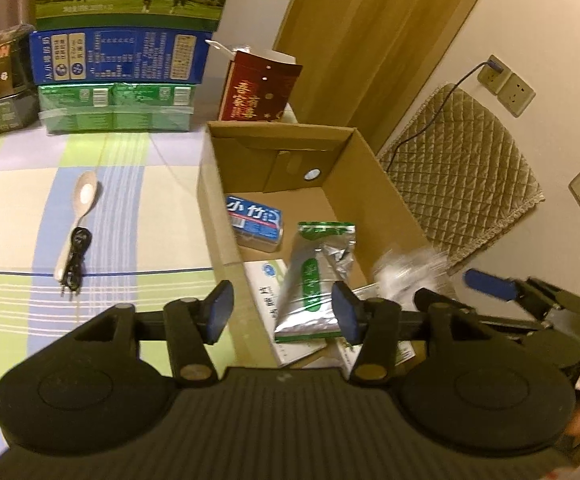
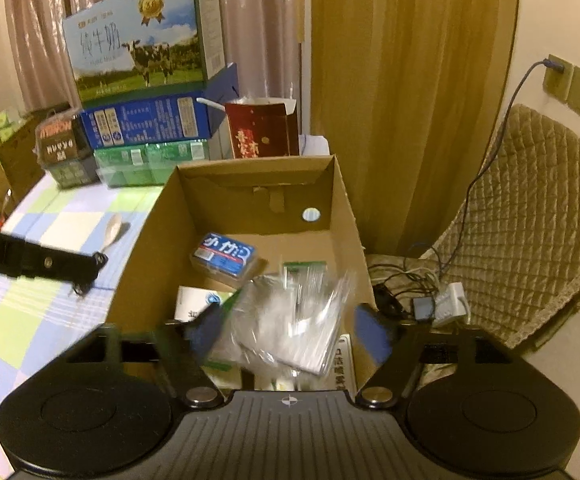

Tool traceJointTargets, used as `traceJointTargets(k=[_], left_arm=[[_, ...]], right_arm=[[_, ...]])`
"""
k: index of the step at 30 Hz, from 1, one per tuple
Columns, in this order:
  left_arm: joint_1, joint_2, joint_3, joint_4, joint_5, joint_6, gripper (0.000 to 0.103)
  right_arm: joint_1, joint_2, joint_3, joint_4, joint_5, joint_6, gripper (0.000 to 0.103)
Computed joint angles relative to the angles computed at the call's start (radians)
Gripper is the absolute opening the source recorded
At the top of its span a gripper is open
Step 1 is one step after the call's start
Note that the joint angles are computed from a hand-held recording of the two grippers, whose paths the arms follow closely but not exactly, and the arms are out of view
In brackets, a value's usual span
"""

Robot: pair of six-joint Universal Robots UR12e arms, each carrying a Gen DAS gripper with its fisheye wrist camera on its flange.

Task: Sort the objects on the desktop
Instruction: 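Move both open grippers back toward the spoon and cable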

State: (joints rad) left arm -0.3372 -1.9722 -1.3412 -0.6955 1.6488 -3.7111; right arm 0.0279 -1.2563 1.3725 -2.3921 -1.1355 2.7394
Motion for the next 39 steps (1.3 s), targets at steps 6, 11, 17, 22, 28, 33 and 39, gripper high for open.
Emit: traceJointTargets(k=[6, 11, 17, 22, 28, 33, 39], left_arm=[[0.002, 0.021, -0.035, -0.007, 0.025, -0.001, 0.063], [-0.004, 0.04, -0.063, -0.006, 0.058, 0.019, 0.072], [-0.012, 0.069, -0.107, 0.011, 0.095, 0.047, 0.088], [-0.014, 0.109, -0.162, 0.022, 0.127, 0.056, 0.098], [-0.002, 0.184, -0.255, 0.017, 0.189, 0.035, 0.102], [0.009, 0.25, -0.333, 0.003, 0.246, 0.014, 0.102], [0.015, 0.319, -0.416, -0.011, 0.293, -0.011, 0.102]], right_arm=[[0.0, -0.01, 0.011, 0.006, -0.006, 0.002, 0.078], [-0.003, -0.025, 0.03, 0.011, -0.012, -0.001, 0.079], [-0.004, -0.05, 0.058, 0.014, -0.012, 0.004, 0.086], [-0.002, -0.079, 0.094, 0.009, -0.003, -0.003, 0.094], [0.01, -0.105, 0.13, 0.003, 0.003, -0.001, 0.101], [0.022, -0.122, 0.147, 0.016, 0.012, 0.004, 0.101], [0.038, -0.144, 0.167, 0.016, 0.026, 0.004, 0.101]])
